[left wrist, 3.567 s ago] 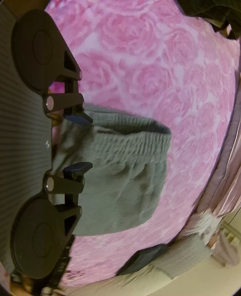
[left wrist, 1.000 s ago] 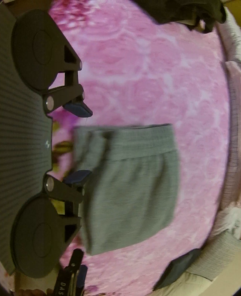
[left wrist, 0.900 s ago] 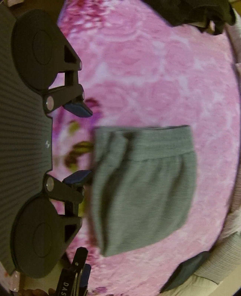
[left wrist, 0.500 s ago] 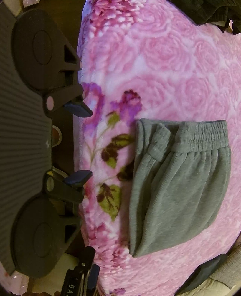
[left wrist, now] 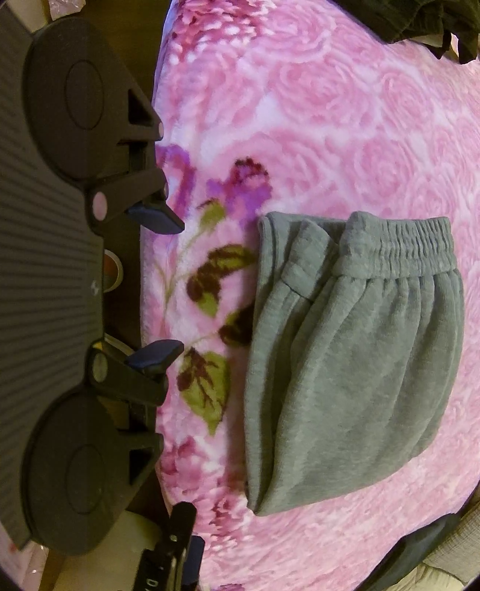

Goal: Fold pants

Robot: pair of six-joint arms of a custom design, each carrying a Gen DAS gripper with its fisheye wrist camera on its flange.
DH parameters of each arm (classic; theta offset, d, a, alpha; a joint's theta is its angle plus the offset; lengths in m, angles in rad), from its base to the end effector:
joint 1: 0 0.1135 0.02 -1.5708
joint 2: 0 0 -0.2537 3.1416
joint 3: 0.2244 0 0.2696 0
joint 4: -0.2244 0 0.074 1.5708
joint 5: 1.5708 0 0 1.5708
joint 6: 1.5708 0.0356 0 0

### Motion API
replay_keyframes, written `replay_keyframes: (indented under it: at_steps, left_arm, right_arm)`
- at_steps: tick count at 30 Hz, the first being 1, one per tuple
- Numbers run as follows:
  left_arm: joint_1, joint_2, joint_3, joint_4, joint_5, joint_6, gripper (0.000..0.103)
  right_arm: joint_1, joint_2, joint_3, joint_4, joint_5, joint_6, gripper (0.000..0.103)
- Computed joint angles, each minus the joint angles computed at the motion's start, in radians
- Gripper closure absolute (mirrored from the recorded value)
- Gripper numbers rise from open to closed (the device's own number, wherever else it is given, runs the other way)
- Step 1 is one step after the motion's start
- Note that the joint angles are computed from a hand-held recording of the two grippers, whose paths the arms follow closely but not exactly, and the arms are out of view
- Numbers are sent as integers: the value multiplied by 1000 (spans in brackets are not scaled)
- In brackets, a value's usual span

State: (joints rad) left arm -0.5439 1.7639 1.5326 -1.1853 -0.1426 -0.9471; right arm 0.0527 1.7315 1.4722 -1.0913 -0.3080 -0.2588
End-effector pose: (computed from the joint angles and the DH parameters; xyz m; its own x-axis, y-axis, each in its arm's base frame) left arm 0.3064 -0.1794 0.2527 -0.8945 -0.3981 -0.2037 -0.3981 0.9164 -0.0427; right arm 0.3525 0.0294 0.2492 -0.9123 -0.2923 -0.2869 -0.3618 0.9034 0.2301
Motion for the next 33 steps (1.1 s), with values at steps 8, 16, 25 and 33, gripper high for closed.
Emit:
replay_keyframes:
  at_steps: [8, 16, 25, 33]
  left_arm:
    - [84, -196, -143, 222, -128, 35, 38]
    - [372, -165, -302, 566, 154, 170, 32]
    - [550, -15, -331, 726, 458, 260, 31]
    - [641, 77, -392, 917, 689, 245, 27]
  right_arm:
    - [-75, 125, 152, 47, -97, -19, 33]
    - [-87, 400, 415, 52, -234, 167, 33]
    - [-84, 607, 605, 80, -391, 354, 33]
    - [-90, 744, 717, 60, -530, 326, 33]
